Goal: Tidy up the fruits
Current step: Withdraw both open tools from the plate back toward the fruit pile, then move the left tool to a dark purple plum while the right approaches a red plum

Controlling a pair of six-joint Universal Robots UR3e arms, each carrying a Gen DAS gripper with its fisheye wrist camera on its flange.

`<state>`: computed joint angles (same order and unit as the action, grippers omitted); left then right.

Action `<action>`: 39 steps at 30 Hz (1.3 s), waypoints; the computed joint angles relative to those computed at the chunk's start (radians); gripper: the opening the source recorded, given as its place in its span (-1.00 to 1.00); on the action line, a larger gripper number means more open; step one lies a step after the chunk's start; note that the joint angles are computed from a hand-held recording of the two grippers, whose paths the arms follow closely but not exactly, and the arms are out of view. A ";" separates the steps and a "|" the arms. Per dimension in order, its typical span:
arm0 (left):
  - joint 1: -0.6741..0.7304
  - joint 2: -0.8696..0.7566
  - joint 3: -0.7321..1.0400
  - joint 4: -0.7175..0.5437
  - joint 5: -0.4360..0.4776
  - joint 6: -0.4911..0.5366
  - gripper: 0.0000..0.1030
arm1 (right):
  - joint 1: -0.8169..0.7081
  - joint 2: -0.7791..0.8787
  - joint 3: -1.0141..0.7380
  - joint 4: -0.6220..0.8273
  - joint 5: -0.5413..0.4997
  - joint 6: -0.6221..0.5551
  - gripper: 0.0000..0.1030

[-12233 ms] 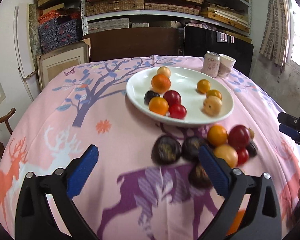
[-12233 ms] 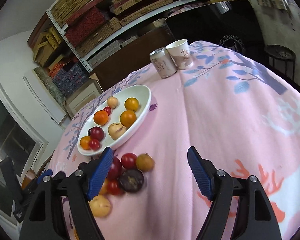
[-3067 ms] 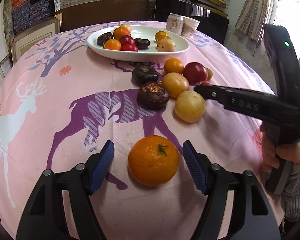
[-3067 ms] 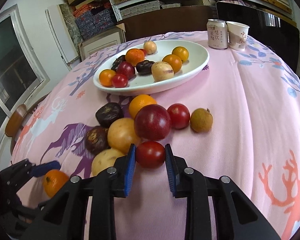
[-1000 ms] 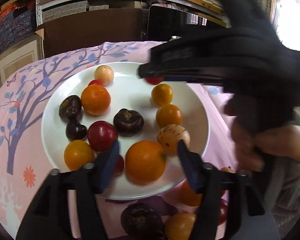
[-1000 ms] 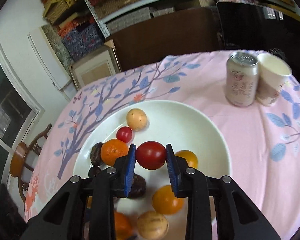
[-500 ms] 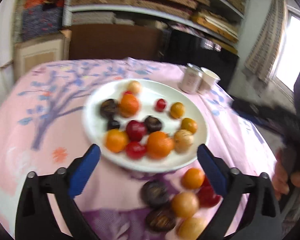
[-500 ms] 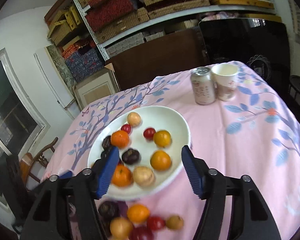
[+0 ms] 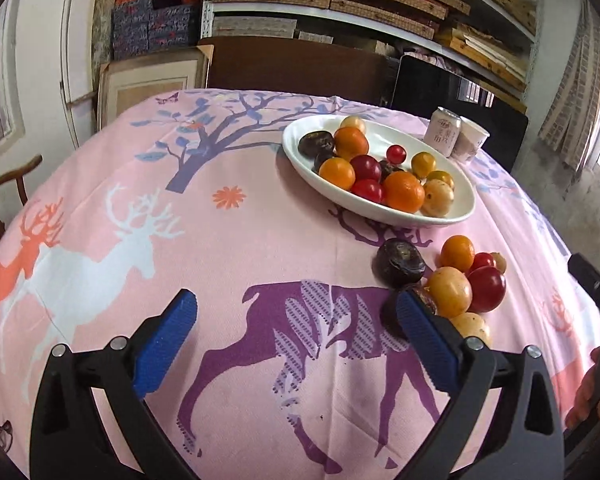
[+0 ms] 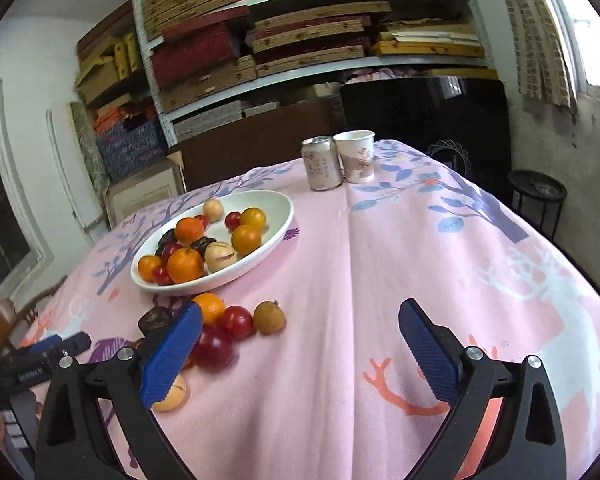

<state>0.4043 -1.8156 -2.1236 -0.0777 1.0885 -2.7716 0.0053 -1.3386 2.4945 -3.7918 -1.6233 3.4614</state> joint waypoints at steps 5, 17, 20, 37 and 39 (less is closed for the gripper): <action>-0.064 -0.019 0.046 -0.077 0.036 0.061 0.91 | -0.112 -0.036 0.028 0.093 0.155 0.063 0.93; -0.234 -0.128 0.157 -0.048 0.189 0.095 0.92 | -0.109 -0.035 0.018 0.133 0.210 0.072 0.93; -0.206 -0.138 0.201 -0.139 0.143 0.097 0.92 | -0.113 -0.034 0.018 0.142 0.217 0.070 0.93; -0.142 -0.120 0.153 -0.081 0.194 0.092 0.92 | -0.126 -0.046 0.033 0.139 0.245 0.067 0.93; -0.150 -0.147 0.200 -0.122 0.196 0.072 0.92 | -0.127 -0.048 0.031 0.147 0.246 0.066 0.93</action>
